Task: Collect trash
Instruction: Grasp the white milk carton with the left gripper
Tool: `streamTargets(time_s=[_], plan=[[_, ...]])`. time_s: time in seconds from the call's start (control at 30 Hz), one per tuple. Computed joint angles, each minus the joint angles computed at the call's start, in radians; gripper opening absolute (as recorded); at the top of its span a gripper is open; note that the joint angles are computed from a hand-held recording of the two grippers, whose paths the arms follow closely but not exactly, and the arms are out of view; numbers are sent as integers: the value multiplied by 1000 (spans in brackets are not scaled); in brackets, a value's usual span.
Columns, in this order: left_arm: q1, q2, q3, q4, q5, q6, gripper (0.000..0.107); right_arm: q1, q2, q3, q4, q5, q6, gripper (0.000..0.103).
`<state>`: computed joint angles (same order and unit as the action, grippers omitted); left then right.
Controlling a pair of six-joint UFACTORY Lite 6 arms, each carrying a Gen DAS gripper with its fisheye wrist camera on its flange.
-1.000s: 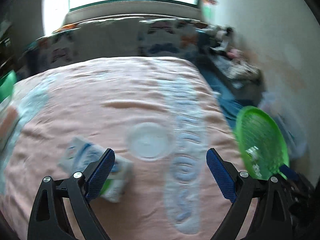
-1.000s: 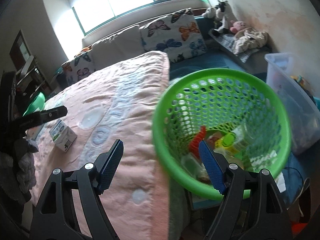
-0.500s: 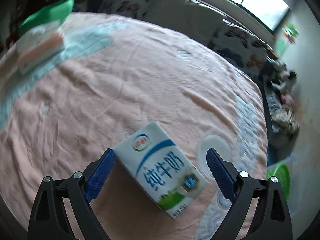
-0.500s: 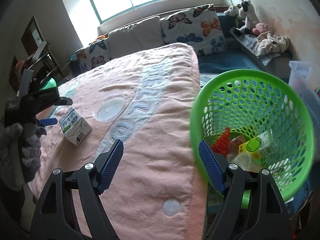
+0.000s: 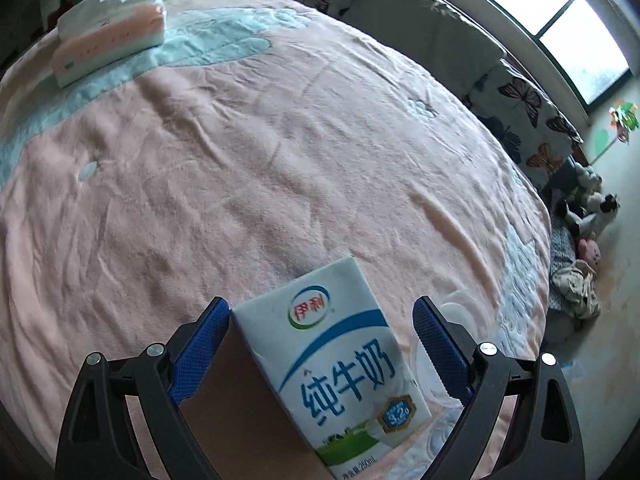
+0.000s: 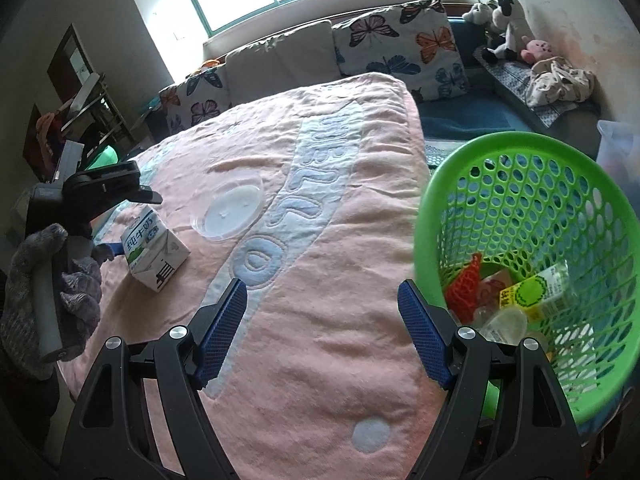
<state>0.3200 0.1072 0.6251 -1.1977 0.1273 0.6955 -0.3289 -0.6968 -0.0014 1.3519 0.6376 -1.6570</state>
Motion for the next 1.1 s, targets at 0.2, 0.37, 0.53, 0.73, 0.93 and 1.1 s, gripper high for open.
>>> streamTargets(time_s=[0.2,0.37,0.53,0.73,0.93,1.1], plan=[[-13,43,12,-1,-9,-21,90,95,61,16,105,-57,-57,78],[-35,70,15,57,-38,-81,87,142,112,28,182,-83,-108,78],[-16,49,3,-58,-14,83,85,193,135,42,224,-112,-121,78],[51,-10,-22,22,68,165,85,326,146,72,296,-178,-113,78],[170,-74,-23,211,167,174,84,530,320,164,634,-254,-345,78],[278,-72,14,307,241,211,84,691,499,281,954,-283,-580,78]])
